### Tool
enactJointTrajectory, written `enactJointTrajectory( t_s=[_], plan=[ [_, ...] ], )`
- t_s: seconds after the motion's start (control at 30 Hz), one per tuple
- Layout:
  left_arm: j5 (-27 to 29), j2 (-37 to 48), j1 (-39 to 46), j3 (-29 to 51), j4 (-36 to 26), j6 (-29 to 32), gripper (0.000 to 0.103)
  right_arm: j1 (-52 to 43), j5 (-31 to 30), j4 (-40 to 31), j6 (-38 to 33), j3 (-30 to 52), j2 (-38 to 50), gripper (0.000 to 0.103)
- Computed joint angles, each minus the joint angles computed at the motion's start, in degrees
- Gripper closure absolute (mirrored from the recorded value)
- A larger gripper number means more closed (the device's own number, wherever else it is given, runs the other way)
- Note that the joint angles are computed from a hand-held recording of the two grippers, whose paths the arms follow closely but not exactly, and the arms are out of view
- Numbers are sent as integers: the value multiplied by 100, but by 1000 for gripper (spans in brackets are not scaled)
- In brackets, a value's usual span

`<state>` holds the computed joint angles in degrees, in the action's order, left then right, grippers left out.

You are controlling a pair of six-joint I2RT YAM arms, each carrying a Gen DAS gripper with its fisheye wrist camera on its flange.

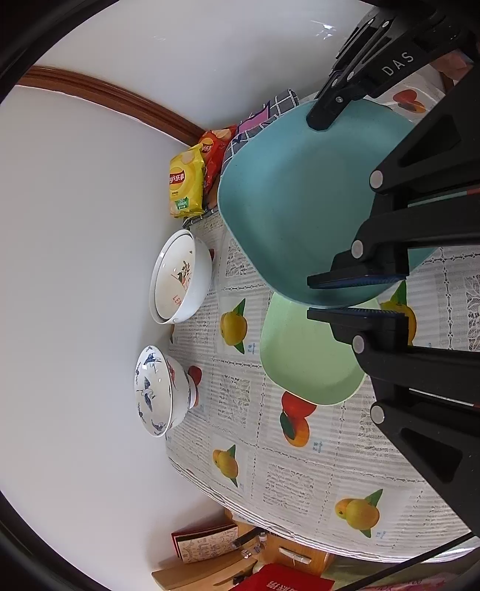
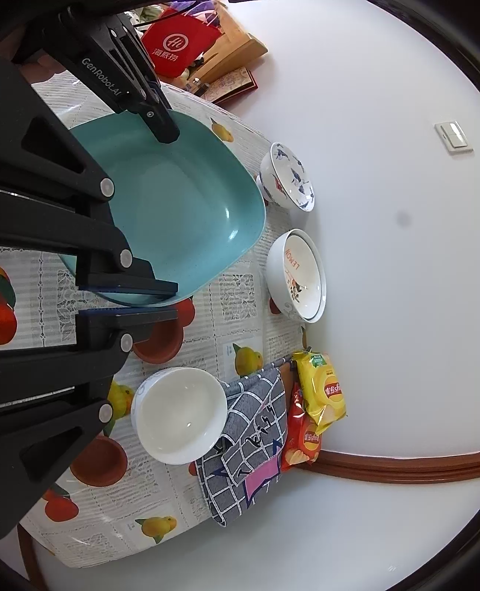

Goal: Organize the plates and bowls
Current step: 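Lift the light-blue plate with both grippers toward the green plate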

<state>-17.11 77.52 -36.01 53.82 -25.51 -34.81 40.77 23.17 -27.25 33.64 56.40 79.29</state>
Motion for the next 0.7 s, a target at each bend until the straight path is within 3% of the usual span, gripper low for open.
enactJointTrajectory(
  t_s=[0.7],
  plan=[
    [135,-49,133,-112,90,49,93,50,68,-24,53,110,115,97]
  ],
)
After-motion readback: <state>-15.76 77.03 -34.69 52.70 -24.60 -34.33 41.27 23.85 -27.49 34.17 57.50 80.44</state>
